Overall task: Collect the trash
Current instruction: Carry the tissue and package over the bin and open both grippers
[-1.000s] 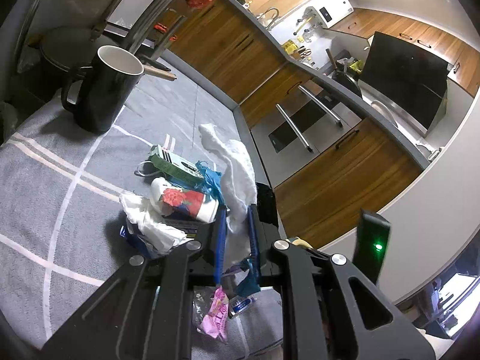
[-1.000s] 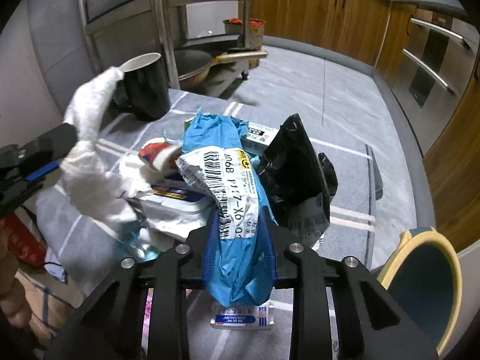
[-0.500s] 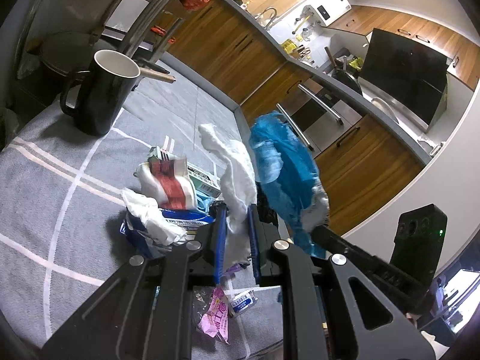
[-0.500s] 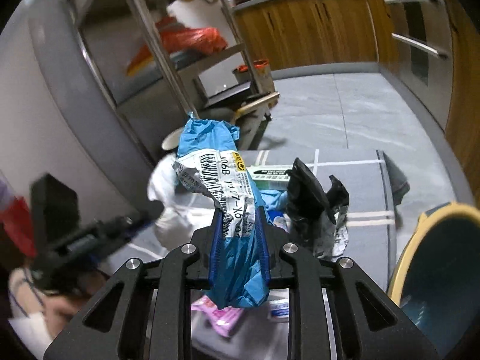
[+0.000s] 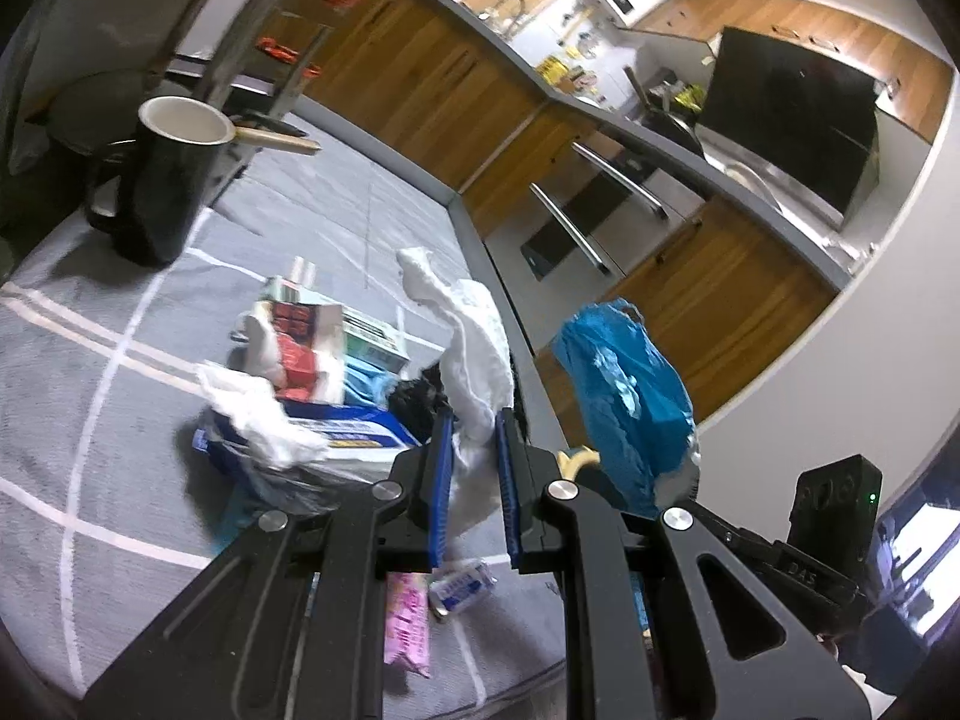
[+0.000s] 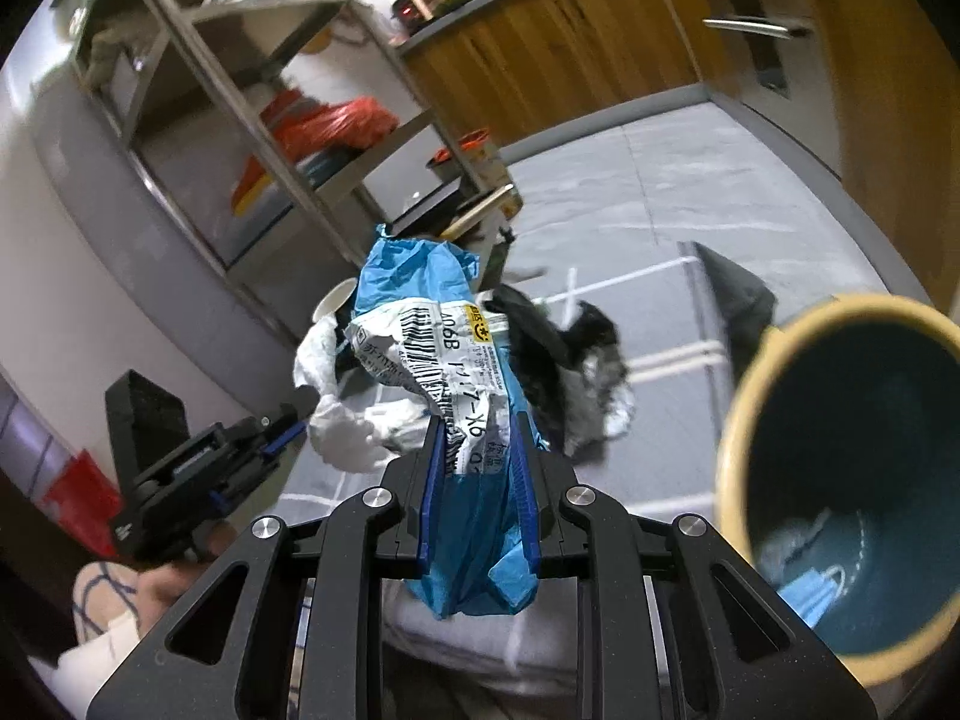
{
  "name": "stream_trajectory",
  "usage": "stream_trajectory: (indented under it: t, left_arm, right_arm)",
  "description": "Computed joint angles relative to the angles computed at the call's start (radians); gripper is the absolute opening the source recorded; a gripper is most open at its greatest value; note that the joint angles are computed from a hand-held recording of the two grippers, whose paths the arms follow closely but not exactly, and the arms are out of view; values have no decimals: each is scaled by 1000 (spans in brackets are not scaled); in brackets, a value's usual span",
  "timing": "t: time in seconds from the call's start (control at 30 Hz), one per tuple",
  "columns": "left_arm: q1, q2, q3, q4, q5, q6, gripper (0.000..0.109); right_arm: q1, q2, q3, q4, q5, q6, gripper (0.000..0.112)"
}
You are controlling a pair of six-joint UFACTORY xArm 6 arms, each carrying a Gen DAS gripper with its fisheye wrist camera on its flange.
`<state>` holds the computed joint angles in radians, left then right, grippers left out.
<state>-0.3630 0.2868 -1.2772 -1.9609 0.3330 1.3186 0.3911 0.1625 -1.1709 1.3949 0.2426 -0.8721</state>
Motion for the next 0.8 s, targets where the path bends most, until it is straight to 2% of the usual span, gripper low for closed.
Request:
stream_trajectory:
  t: [0.17, 0.3, 0.4, 0.53, 0.67, 0.8]
  left_arm:
    - [-55, 15, -27, 81, 4, -41, 14]
    - [-99, 22, -44, 144, 24, -71, 14]
    - [-131, 34, -61, 188, 48, -103, 14]
    - [-178, 62, -92, 260, 59, -156, 14]
    - [-224, 106, -139, 357, 51, -236, 14]
    - [-266, 170, -218, 458, 47, -332, 14]
  right_arm:
    - [-21, -111, 145, 72, -76, -58, 23]
    - [-44, -167, 219, 211, -118, -157, 23]
    - [-70, -201, 258, 365, -134, -269, 23]
    - [-123, -232, 296, 644, -130, -489, 23]
    - [-174, -239, 316, 833, -115, -616, 23]
    - [-201, -249, 330, 925, -107, -693, 23]
